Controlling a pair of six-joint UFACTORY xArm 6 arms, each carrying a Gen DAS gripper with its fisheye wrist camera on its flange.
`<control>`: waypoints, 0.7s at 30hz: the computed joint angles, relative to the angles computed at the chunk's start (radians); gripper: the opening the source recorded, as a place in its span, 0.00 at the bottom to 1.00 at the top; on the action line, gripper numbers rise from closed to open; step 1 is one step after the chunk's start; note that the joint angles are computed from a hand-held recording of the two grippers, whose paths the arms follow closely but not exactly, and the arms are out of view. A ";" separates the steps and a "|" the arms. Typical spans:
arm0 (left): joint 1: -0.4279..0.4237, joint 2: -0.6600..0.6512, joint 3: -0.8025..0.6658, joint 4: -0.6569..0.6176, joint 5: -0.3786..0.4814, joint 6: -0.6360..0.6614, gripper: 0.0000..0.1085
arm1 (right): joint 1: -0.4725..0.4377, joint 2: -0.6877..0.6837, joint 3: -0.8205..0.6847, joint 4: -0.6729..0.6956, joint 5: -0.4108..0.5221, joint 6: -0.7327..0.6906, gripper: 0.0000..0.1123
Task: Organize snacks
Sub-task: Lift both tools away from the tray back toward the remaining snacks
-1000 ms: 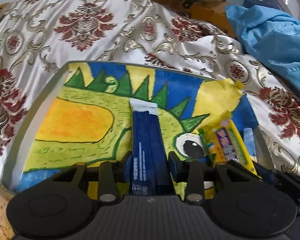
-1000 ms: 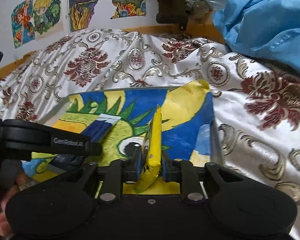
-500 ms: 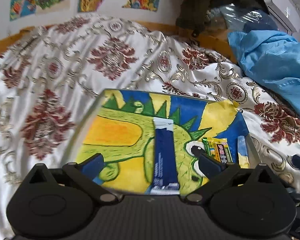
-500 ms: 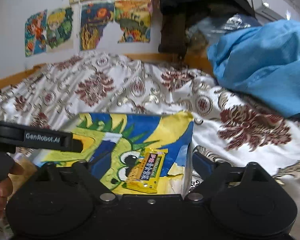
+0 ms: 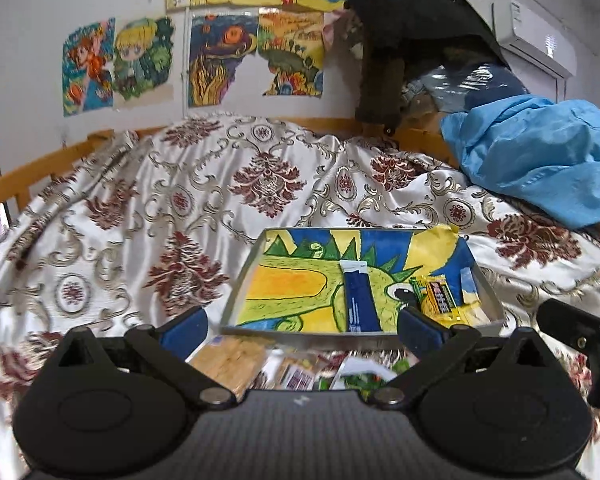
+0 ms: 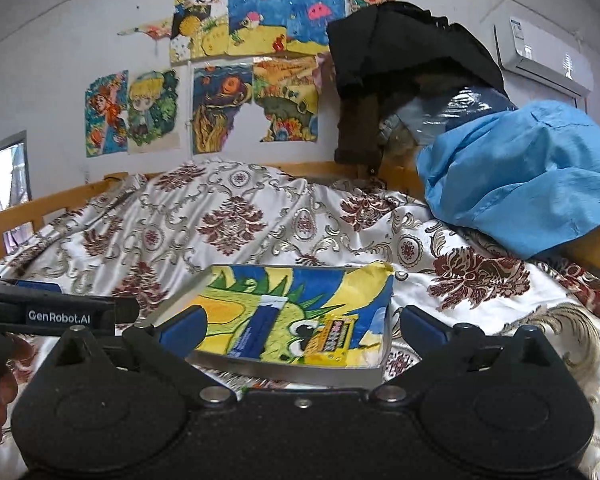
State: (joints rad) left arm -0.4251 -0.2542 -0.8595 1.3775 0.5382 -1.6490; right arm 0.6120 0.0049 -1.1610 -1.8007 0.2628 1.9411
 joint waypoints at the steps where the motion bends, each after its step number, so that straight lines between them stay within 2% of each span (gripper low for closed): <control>1: -0.014 -0.028 0.024 0.006 0.016 -0.002 0.95 | 0.017 -0.026 0.028 -0.010 0.017 0.014 0.91; 6: -0.108 -0.180 0.160 0.019 0.118 -0.019 0.95 | 0.103 -0.137 0.150 -0.011 0.106 0.024 0.91; 11: -0.189 -0.300 0.263 -0.053 0.199 0.019 0.95 | 0.160 -0.212 0.241 0.062 0.132 -0.013 0.91; 16: -0.235 -0.394 0.341 -0.104 0.259 0.079 0.95 | 0.228 -0.267 0.314 0.120 0.202 -0.059 0.91; 21: -0.260 -0.462 0.390 -0.178 0.300 0.137 0.95 | 0.264 -0.299 0.361 0.160 0.230 -0.081 0.91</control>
